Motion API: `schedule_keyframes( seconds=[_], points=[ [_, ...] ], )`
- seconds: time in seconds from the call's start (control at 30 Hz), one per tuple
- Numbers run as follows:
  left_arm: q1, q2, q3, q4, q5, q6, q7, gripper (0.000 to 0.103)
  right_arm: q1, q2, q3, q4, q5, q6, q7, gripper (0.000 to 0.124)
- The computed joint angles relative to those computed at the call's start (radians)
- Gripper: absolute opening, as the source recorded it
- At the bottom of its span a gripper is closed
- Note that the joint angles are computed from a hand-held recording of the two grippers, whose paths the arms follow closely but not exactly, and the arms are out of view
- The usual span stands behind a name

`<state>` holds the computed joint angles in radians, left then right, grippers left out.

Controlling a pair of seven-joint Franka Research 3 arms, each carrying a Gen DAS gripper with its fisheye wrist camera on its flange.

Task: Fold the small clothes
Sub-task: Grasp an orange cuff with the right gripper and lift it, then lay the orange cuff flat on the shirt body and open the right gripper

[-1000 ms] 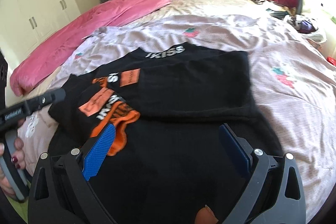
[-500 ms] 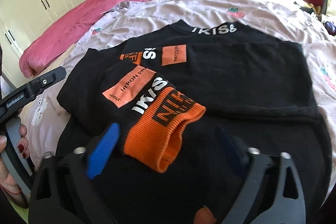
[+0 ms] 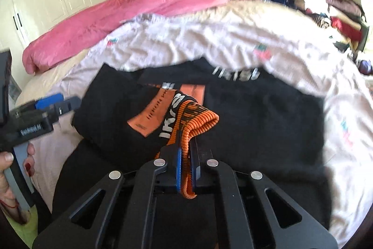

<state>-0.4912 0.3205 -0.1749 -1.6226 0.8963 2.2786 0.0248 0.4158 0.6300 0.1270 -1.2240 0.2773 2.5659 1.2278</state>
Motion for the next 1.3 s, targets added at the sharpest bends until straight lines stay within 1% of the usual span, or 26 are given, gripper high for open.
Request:
schedule_keyframes(
  seconds=[0.3, 0.47, 0.8, 0.97, 1.3],
  points=[
    [0.001, -0.006, -0.003, 0.0, -0.006, -0.015, -0.001, 0.075, -0.002, 0.05, -0.069, 0.129, -0.093, 0.036, 0.021, 0.005],
    [0.003, 0.0, -0.005, 0.004, -0.021, -0.015, 0.006, 0.074, -0.013, 0.064, -0.089, 0.147, -0.126, 0.04, 0.046, 0.005],
    [-0.011, 0.038, -0.002, 0.056, -0.043, -0.034, 0.054, 0.075, -0.044, 0.065, -0.089, 0.117, -0.131, 0.063, 0.085, 0.005],
    [-0.019, 0.062, 0.004, 0.093, -0.056, -0.031, 0.084, 0.074, -0.043, 0.071, -0.096, 0.112, -0.142, 0.072, 0.1, 0.005],
    [-0.065, 0.175, 0.027, 0.267, -0.088, -0.061, 0.207, 0.074, -0.058, 0.076, -0.093, 0.109, -0.137, 0.07, 0.11, 0.005]
  ],
)
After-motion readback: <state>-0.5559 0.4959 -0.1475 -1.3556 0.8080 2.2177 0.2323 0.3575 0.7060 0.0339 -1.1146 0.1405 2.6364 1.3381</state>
